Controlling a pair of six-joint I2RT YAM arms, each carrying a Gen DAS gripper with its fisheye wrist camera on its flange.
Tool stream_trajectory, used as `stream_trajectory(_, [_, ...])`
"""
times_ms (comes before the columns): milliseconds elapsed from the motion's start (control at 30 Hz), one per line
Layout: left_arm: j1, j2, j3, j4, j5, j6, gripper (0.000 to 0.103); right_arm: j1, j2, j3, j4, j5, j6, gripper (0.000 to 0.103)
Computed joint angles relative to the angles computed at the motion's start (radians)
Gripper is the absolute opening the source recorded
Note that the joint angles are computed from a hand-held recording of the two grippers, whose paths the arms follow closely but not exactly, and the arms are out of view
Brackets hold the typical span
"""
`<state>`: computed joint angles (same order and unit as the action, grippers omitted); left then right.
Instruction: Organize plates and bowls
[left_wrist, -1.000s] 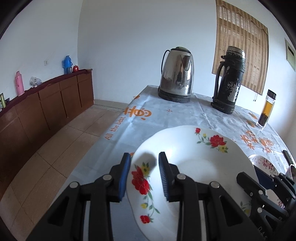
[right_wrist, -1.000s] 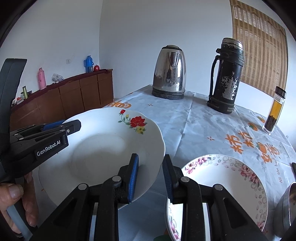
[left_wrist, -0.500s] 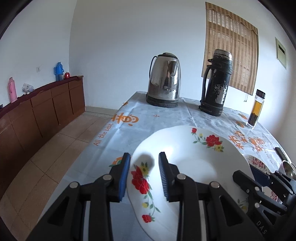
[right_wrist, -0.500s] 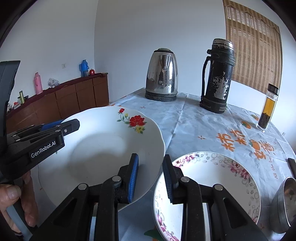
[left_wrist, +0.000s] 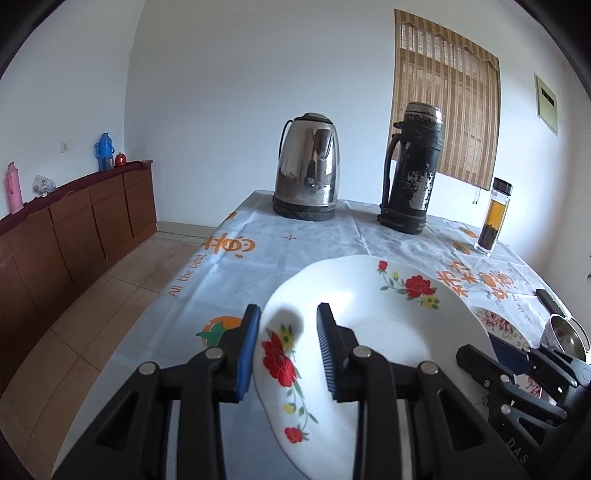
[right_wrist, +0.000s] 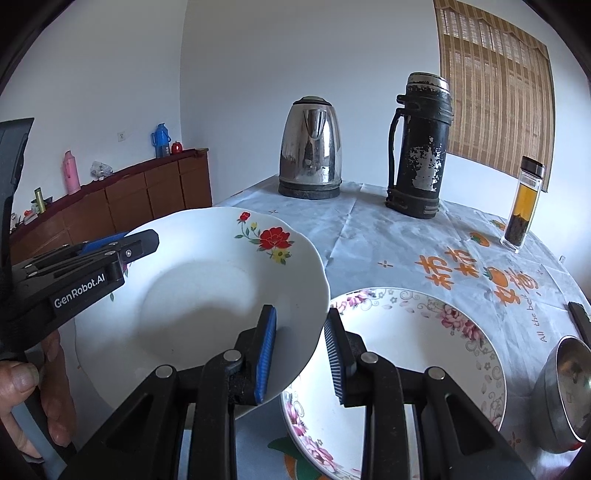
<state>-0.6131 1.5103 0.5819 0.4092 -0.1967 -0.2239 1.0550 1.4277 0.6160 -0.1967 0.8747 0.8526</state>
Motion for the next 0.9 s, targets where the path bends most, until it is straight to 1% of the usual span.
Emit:
stream_trajectory(200, [-0.034, -0.013, -0.005, 0.024, -0.019, -0.003, 0.029, -0.016, -0.045, -0.038, 0.010, 0.003, 0.004, 0.029])
stream_trajectory(500, [-0.084, -0.043, 0.028, -0.036, -0.072, -0.002, 0.029, -0.023, -0.115, -0.079, 0.007, 0.003, 0.016, 0.029])
stream_trajectory(900, [-0.161, -0.031, 0.084, -0.094, -0.136, -0.027, 0.029, -0.005, -0.206, -0.117, -0.068, 0.041, 0.075, 0.029])
